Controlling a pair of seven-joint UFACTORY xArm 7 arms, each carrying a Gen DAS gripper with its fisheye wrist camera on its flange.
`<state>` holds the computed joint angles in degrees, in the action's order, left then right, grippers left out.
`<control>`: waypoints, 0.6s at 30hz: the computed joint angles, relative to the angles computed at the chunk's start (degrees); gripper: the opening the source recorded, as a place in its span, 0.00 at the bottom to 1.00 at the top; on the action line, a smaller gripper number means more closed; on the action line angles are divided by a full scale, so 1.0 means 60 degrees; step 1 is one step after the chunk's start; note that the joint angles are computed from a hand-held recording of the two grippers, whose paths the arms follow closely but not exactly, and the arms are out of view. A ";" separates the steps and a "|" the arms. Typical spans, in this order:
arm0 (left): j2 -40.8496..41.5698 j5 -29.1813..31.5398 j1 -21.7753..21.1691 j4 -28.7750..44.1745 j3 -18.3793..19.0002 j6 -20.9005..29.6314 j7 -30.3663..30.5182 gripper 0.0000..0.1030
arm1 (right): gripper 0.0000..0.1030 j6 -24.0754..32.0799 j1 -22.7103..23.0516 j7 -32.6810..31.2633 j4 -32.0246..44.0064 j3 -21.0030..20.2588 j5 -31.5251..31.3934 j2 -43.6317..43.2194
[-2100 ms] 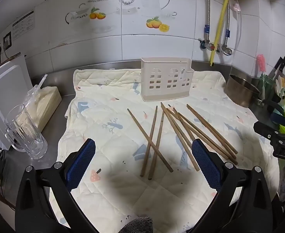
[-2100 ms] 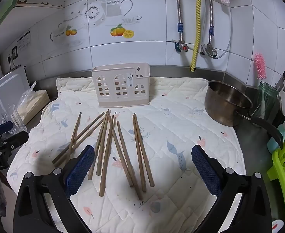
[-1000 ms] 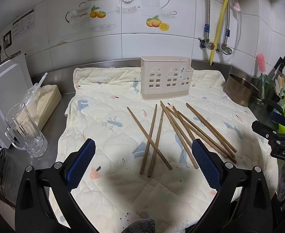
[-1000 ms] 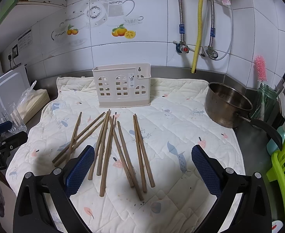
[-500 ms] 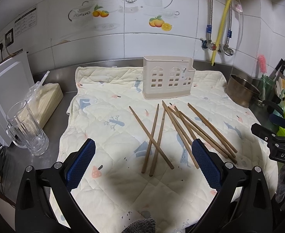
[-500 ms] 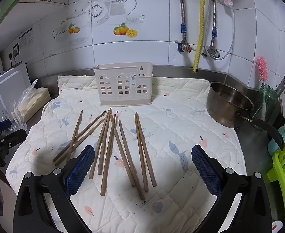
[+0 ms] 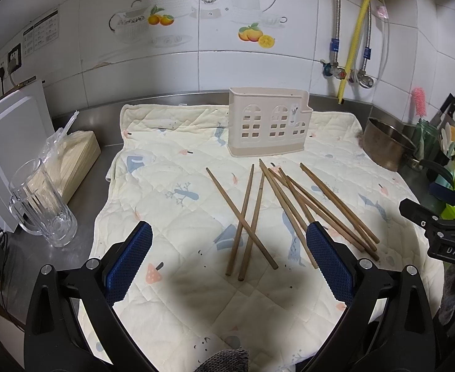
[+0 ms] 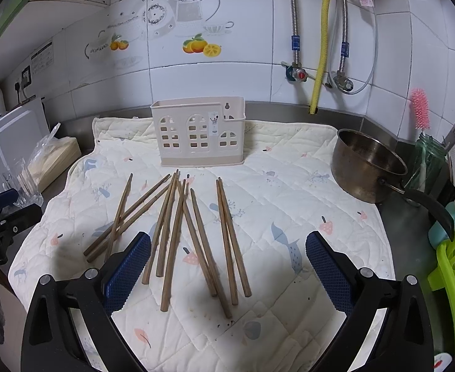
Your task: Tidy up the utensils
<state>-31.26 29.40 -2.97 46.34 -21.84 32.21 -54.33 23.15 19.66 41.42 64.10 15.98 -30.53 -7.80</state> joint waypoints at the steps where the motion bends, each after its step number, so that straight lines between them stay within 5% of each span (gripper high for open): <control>1: 0.0009 0.0009 0.0001 0.0002 -0.0002 0.0004 -0.0002 0.95 | 0.94 0.0002 0.0003 0.0002 -0.0001 0.0002 -0.0005 0.0012; 18: 0.0205 0.0040 0.0033 0.0013 0.0123 -0.0108 -0.0036 0.95 | 0.94 -0.0115 0.0072 0.0076 0.0147 -0.0084 -0.0232 0.0256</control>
<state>-30.04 29.65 -2.77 46.42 -21.11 31.56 -54.55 22.46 20.10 41.88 64.98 15.48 -31.91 -6.27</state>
